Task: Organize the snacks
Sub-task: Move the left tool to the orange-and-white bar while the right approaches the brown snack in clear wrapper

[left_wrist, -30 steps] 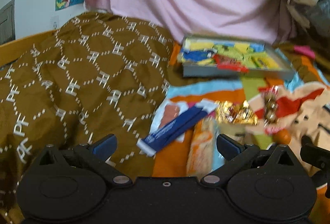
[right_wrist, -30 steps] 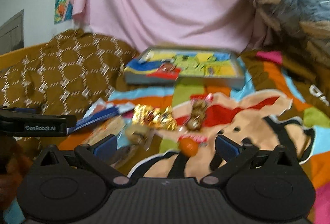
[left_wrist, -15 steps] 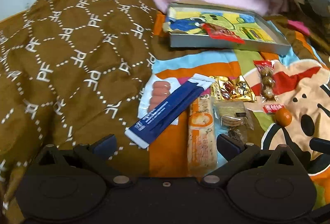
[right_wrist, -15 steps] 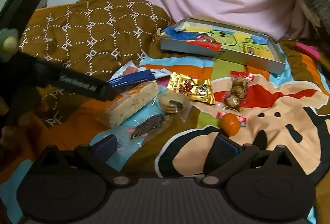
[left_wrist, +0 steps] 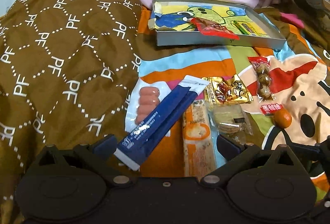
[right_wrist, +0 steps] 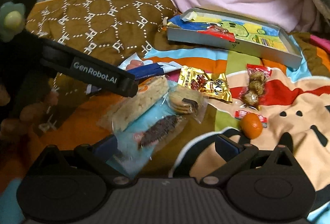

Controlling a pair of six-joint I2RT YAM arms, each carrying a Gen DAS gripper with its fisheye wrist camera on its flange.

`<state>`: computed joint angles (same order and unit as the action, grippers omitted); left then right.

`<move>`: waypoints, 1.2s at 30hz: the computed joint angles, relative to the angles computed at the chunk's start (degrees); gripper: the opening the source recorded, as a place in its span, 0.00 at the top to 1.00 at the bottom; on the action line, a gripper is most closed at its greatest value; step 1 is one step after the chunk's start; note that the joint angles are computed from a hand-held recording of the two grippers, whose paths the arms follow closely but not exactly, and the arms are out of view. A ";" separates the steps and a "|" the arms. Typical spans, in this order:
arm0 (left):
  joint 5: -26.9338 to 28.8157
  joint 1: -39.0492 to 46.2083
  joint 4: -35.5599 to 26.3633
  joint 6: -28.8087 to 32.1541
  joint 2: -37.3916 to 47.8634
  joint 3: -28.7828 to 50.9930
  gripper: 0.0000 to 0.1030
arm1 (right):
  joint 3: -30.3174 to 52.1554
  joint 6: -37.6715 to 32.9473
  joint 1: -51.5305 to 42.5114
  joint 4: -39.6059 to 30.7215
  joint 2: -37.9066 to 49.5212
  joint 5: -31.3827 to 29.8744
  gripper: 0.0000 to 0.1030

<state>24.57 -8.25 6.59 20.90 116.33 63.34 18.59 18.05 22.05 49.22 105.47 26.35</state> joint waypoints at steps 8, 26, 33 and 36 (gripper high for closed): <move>0.95 0.13 -3.86 -0.84 2.07 4.94 0.01 | 6.50 1.87 -0.33 -6.37 4.20 0.15 0.00; 3.34 -0.46 -9.36 2.77 2.36 5.78 0.14 | 1.93 4.52 1.73 -9.89 -1.55 10.36 0.00; 0.32 -2.56 -9.04 3.12 3.71 6.96 0.27 | 6.23 -0.15 0.72 -8.15 3.32 7.00 0.05; -1.06 -3.67 -9.62 3.78 3.91 7.81 0.36 | 6.31 1.45 -1.24 -8.79 3.06 3.40 0.14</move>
<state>23.50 -11.92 -3.03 24.69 120.24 71.15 24.90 19.50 20.81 40.43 108.53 29.75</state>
